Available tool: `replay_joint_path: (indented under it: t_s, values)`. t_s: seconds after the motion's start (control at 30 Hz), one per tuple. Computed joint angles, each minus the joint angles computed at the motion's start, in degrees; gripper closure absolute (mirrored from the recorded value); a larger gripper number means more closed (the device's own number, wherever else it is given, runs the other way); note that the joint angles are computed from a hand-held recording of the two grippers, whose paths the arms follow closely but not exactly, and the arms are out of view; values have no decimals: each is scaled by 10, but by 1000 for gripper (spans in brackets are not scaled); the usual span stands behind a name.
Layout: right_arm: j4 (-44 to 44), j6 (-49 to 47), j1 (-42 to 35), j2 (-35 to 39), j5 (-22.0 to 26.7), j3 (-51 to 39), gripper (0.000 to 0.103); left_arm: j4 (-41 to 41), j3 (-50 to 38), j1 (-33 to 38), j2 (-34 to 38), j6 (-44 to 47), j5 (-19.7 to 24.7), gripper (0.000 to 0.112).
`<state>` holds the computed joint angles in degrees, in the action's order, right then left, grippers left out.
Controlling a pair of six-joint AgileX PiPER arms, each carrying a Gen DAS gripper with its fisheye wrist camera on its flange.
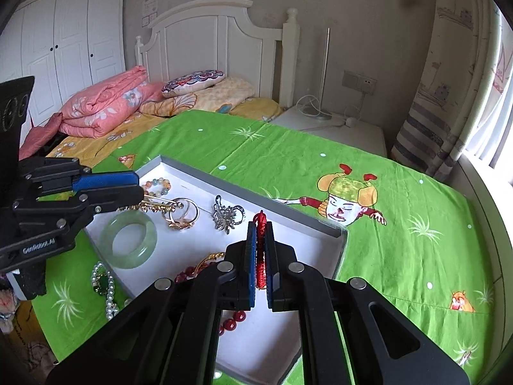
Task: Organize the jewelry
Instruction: 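Carry the safety-pin brooch and red bracelet into the box and open both tools, then lift both open tools away from the box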
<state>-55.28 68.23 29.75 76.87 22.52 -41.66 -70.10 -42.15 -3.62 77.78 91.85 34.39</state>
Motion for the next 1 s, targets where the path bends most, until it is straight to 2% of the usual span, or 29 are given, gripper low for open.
replay_joint_path:
  t_s: [0.13,0.2,0.27,0.33,0.37,0.5,0.57,0.67,0.73,0.8,1.0]
  values:
    - [44,-37,-47,54,-12,-22,96,-2,-5,-50,36,-16,-57,97]
    - [48,-30,-60,59,-14,-17,95,7,-8,-63,52,-30,-74,92]
    - [34,-11,-69,38,-40,11,93,-13,2,-62,54,-10,-85,57]
    - [-10,35,-66,12,-46,40,78,-62,21,-53,44,43,-93,43]
    - [-34,62,-62,-3,-47,55,69,-63,24,-46,41,44,-88,41]
    - [-74,108,-49,-62,-41,102,69,-102,48,-11,20,84,-74,31]
    - [-66,109,-44,-86,-36,116,69,-133,65,3,3,113,-74,21]
    - [-83,140,-22,-133,-22,146,69,-174,102,23,-36,162,-81,15]
    - [-94,171,18,-169,5,169,69,-183,132,47,-71,185,-73,12]
    - [-105,210,80,-200,52,190,69,-169,160,85,-101,199,-50,12]
    - [-106,352,333,-226,232,231,66,-76,201,265,-128,197,86,12]
